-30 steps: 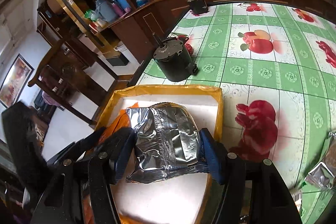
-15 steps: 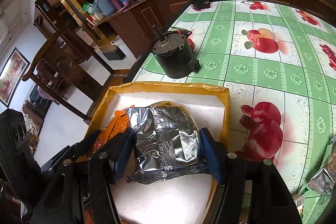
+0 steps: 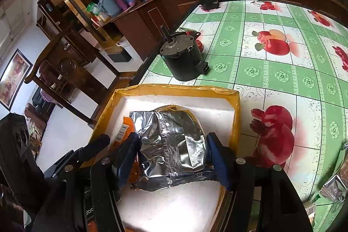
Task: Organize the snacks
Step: 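Release the silver foil pack into the box with the right gripper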
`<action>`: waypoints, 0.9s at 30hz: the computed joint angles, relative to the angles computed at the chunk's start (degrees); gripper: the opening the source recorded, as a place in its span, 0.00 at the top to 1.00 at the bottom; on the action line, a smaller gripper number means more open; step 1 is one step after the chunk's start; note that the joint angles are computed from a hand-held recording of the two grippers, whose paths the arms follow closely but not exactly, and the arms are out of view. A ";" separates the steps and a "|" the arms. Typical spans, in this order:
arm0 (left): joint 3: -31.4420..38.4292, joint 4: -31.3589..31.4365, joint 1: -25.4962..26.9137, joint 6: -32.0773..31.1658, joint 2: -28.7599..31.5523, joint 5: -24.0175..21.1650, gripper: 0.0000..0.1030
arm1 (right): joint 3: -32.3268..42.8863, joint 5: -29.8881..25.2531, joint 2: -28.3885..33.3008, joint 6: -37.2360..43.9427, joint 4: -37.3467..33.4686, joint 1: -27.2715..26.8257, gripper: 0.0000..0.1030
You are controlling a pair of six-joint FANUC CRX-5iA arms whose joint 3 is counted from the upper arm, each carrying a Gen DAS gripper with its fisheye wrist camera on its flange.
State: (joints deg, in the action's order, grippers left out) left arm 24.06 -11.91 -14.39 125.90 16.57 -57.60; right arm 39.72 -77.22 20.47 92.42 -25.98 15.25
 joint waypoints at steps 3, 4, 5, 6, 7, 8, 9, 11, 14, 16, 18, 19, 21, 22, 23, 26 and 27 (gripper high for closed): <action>-0.12 0.21 0.02 -0.15 -0.07 0.13 0.37 | 0.19 -0.14 0.11 0.05 -0.42 -0.21 0.33; -0.27 0.50 0.08 -0.27 -0.15 0.30 0.37 | 0.22 -0.19 0.11 0.01 -0.55 -0.22 0.33; -0.29 0.66 0.12 -0.37 -0.15 0.35 0.36 | 0.27 -0.26 0.12 0.00 -0.71 -0.30 0.33; -0.37 0.91 0.17 -0.51 -0.19 0.52 0.35 | 0.35 -0.29 0.15 0.08 -0.96 -0.47 0.33; -0.39 1.12 0.21 -0.61 -0.19 0.65 0.34 | 0.39 -0.35 0.14 0.10 -1.26 -0.55 0.32; -0.50 1.27 0.26 -0.65 -0.25 0.79 0.34 | 0.55 -0.47 0.23 0.20 -1.61 -0.72 0.31; -0.62 1.52 0.34 -0.76 -0.32 0.95 0.34 | 0.72 -0.61 0.31 0.25 -2.02 -0.90 0.31; -1.11 1.90 0.48 -0.72 -0.61 1.63 0.32 | 0.70 -0.54 0.18 0.25 -2.82 -1.34 0.31; -2.32 2.31 0.75 -0.26 -1.45 3.33 0.31 | -0.03 0.65 -0.76 1.10 -3.59 -1.58 0.31; -3.54 3.14 1.16 -0.21 -2.17 4.89 0.30 | -0.81 1.91 -1.67 1.79 -3.51 -1.47 0.30; -4.63 3.50 1.37 0.12 -2.95 6.47 0.28 | -1.26 2.75 -2.28 2.13 -3.79 -1.60 0.29; -4.92 3.29 1.37 0.44 -3.23 7.00 0.28 | -1.32 2.92 -2.43 2.20 -4.02 -1.72 0.28; -5.16 2.67 1.22 1.10 -3.58 7.64 0.27 | -1.47 3.12 -2.67 1.99 -4.32 -2.00 0.27; -5.58 2.87 1.27 1.01 -3.84 8.30 0.27 | -1.43 3.09 -2.66 1.91 -4.51 -2.17 0.27; -5.94 3.25 1.39 0.76 -3.99 8.82 0.27 | -1.40 3.10 -2.63 1.83 -4.55 -2.28 0.27; -6.45 3.63 1.52 0.78 -4.29 9.72 0.26 | -1.19 3.09 -2.42 1.45 -4.39 -2.46 0.27; -6.66 3.68 1.57 0.86 -4.43 10.08 0.25 | -1.15 3.20 -2.38 1.28 -4.34 -2.51 0.27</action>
State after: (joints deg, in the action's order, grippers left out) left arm 17.40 -8.23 -12.82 126.76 12.14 -47.52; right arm 38.57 -74.02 18.09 93.70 -30.32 12.75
